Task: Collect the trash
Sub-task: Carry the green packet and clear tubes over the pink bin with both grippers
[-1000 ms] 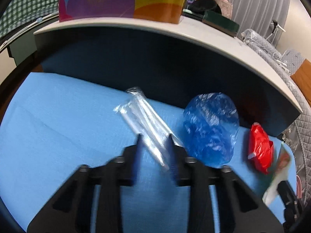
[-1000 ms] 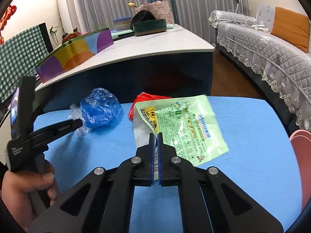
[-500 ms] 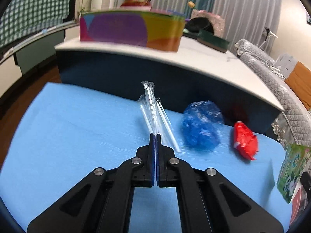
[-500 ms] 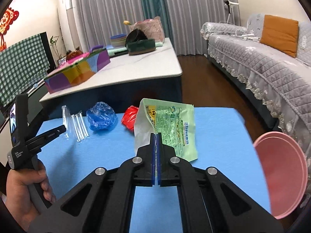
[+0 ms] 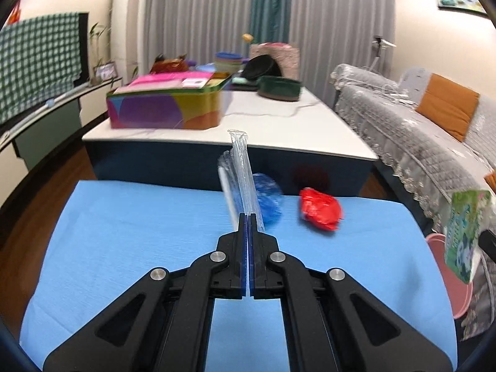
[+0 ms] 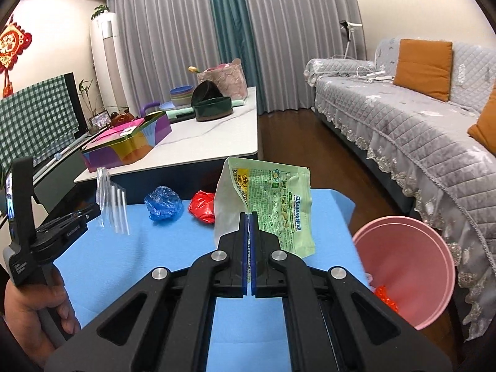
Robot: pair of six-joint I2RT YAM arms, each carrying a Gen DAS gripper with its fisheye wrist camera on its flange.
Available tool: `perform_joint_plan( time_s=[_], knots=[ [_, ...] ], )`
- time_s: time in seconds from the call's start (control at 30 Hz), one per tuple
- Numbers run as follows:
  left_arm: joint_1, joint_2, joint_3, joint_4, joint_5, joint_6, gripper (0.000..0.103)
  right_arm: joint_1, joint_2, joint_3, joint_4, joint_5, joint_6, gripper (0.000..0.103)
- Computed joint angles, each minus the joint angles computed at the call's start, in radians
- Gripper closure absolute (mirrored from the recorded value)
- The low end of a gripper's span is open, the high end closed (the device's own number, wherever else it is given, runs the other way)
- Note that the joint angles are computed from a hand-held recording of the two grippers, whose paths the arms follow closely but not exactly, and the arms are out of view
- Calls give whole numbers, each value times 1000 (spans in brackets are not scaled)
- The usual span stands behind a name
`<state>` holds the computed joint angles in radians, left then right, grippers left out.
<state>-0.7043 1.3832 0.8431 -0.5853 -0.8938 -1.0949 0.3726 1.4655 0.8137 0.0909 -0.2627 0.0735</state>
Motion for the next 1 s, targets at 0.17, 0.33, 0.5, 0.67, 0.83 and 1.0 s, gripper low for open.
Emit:
perform_joint_plan(
  time_s=[0.17, 0.33, 0.5, 0.67, 0.83, 1.0],
  knots=[
    [-104, 54, 51, -40, -47, -32, 103, -51, -69, -43, -7, -32, -7, 102],
    [-190, 98, 71, -46, -64, -82, 103, -89, -117, -70, -12, -52, -33, 102],
    [-223, 143, 133, -35, -78, -41, 103, -123, -148, -96, -12, -63, -63, 102],
    [-249, 176, 160, 14, -85, 6, 103, -171, -156, -109, -10, -83, -79, 102],
    [-252, 221, 185, 74, -68, 53, 103, -213, -147, -119, -5, -91, -101, 102],
    [-253, 268, 227, 125, -56, 115, 103, -255, -136, -118, 0, -107, -110, 102]
  ],
)
